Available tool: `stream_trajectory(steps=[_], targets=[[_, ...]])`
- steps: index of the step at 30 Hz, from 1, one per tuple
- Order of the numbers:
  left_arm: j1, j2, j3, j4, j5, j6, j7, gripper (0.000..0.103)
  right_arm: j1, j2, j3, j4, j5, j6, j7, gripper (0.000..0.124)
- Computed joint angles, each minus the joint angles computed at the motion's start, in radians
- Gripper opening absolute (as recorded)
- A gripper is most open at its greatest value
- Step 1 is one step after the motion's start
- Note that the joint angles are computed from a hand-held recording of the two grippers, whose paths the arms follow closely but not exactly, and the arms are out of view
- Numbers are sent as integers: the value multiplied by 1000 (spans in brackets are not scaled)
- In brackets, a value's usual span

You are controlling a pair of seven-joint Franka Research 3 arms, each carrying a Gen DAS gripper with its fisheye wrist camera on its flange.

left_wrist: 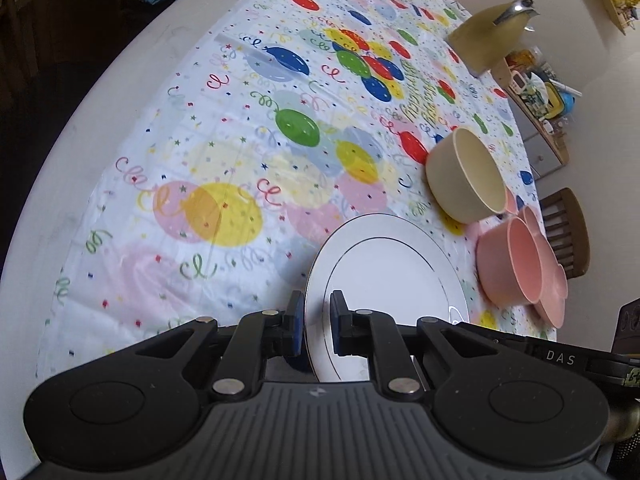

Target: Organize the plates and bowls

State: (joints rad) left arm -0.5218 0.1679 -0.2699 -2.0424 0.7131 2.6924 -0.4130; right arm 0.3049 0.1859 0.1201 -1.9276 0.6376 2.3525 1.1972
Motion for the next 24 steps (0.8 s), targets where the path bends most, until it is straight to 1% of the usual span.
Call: stream_trajectory(steps=[5, 10, 14, 19, 24], targets=[[-23, -13, -20, 13, 7, -23, 14, 13, -2, -100, -8, -106, 28, 29, -9, 7], [-49, 0, -35, 54, 19, -40, 40, 13, 1, -205, -25, -214, 44, 58, -3, 7], [-71, 33, -39, 102, 18, -28, 81, 13, -1, -288, -45, -294, 54, 79, 1, 7], [-103, 103, -35, 192, -7, -12, 170, 13, -15, -386, -69, -391, 44, 119, 39, 7], [-135, 200, -31, 316, -70, -1, 313, 13, -39, -468, -96, -477, 23, 155, 80, 8]])
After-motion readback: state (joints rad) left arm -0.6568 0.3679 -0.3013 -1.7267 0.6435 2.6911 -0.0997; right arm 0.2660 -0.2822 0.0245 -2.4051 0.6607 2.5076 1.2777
